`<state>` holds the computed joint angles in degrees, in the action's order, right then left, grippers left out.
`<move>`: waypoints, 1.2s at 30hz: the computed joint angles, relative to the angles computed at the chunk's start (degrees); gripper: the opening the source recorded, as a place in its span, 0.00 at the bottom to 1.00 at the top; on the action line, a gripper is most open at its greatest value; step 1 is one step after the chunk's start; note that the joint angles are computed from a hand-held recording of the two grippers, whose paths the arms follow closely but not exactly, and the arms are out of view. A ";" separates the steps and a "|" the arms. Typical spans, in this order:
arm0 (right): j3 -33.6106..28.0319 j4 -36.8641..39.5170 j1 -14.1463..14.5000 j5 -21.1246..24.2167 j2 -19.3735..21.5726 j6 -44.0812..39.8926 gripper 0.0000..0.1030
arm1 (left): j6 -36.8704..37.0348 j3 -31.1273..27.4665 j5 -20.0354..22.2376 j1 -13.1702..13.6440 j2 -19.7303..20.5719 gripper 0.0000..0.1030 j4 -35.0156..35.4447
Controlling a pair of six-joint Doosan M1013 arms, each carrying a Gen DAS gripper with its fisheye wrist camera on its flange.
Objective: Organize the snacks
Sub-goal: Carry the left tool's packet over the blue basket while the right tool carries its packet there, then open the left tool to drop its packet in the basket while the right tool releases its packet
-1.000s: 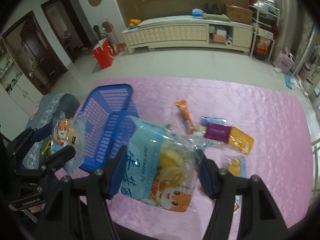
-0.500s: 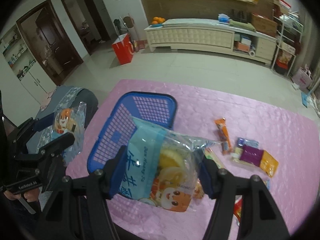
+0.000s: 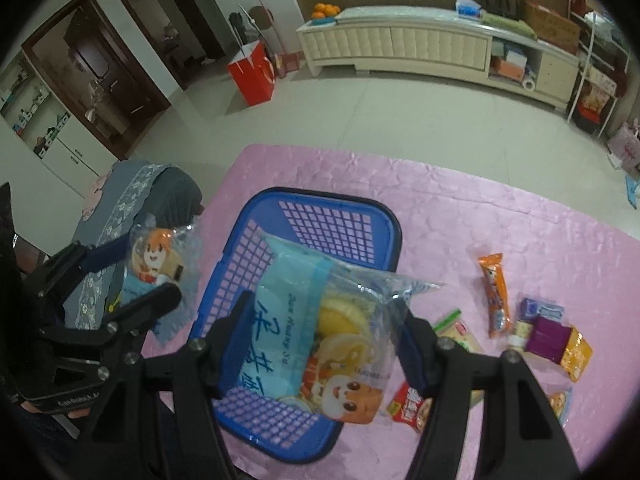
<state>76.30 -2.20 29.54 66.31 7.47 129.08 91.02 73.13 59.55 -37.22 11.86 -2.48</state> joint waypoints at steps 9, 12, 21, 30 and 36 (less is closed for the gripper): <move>-1.33 3.73 -2.43 1.61 2.19 -1.88 0.67 | 1.08 -4.60 4.33 -0.11 4.55 0.69 0.76; -1.68 5.12 -2.87 1.52 2.68 -2.16 0.67 | 0.59 -5.52 4.90 -0.12 5.60 0.69 0.89; -3.11 8.86 -4.40 2.84 4.41 -5.16 0.76 | 0.43 -6.82 4.10 -0.88 7.08 0.75 4.67; -2.03 3.77 -3.41 3.76 2.62 -3.13 0.91 | 0.12 -5.42 4.29 -0.85 5.74 0.75 4.45; -1.22 3.33 -3.06 4.32 0.98 -1.25 0.91 | -0.96 -4.59 3.92 -0.79 3.93 0.75 2.65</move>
<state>75.08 1.13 26.47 70.63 8.45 127.83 90.06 68.54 63.47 -38.01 15.78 0.17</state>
